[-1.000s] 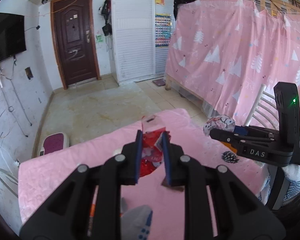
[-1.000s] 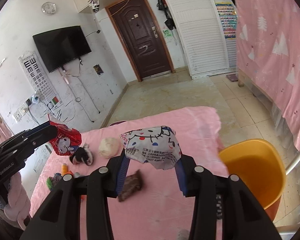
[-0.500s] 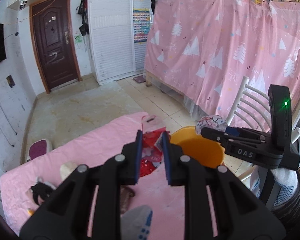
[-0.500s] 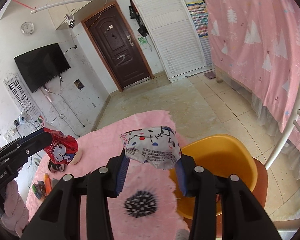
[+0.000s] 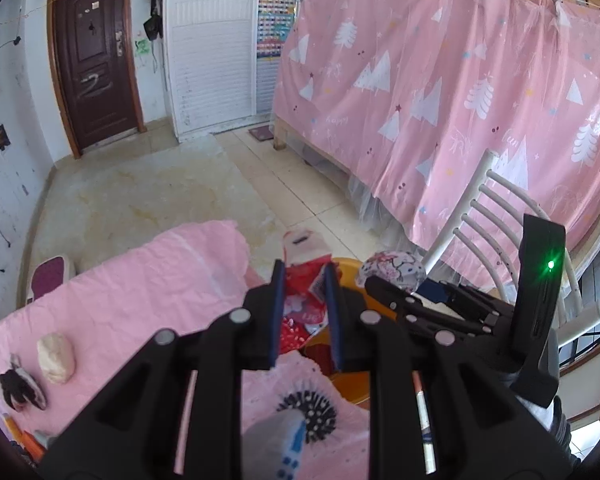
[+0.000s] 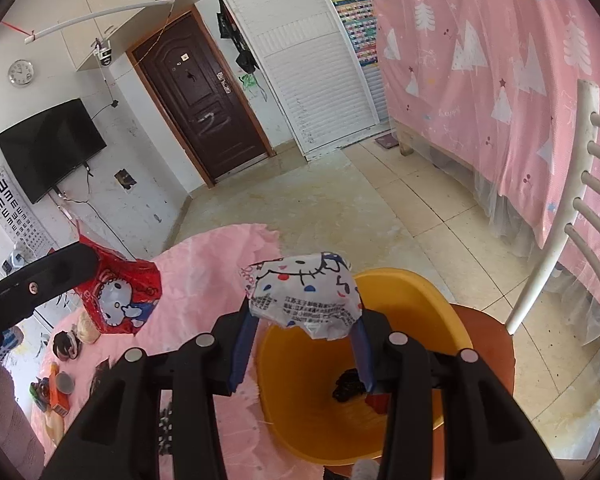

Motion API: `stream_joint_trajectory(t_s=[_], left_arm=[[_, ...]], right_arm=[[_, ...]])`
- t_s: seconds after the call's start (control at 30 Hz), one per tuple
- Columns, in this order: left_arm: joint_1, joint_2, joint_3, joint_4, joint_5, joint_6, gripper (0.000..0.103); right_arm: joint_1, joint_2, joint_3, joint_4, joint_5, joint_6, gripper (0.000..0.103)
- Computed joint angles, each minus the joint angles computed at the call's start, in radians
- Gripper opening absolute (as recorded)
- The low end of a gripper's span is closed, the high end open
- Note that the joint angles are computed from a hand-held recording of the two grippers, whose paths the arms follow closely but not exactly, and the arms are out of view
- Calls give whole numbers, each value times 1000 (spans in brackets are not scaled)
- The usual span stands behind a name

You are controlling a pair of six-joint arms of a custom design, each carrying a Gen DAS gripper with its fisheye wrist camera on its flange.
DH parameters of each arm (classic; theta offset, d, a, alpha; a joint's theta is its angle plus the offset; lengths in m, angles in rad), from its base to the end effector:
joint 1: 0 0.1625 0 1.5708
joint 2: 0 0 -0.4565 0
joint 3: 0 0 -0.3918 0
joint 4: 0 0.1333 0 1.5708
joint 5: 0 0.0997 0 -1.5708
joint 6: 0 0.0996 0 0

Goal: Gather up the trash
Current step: 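Carry the red wrapper and Hello Kitty packet over the orange bucket, then open both tools to drop the wrapper and packet into the bucket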

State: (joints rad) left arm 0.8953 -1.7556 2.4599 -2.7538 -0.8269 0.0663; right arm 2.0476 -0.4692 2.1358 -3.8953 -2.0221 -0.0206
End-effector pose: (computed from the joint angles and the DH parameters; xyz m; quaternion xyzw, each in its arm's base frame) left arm -0.0540 -0.3885 0.3384 0.2477 0.8747 -0.3166 0.2706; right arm 0.3109 -0.4060 -0.0310 0.1570 -0.9118 0.3546 0.1351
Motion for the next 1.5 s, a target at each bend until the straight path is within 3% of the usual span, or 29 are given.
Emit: stream_joint_trajectory(t_s=[0.27, 0.47, 0.57, 0.87, 1.27, 1.5], left_arm=[[27, 115, -18, -102, -27, 26, 19], [40, 168, -32, -160, -26, 30, 45], [42, 168, -31, -164, -17, 26, 48], [45, 84, -25, -121, -7, 21, 48], [50, -127, -28, -4, 5, 31, 48], [100, -243, -63, 78, 30, 62, 48]], right_arm=[[-38, 5, -11, -6, 9, -27, 39], [-46, 10, -24, -10, 1, -38, 50], [-49, 11, -24, -11, -3, -29, 52], [-27, 9, -28, 16, -22, -15, 52], [119, 42, -135, 145, -89, 1, 53], [203, 97, -259, 283, -110, 15, 55]])
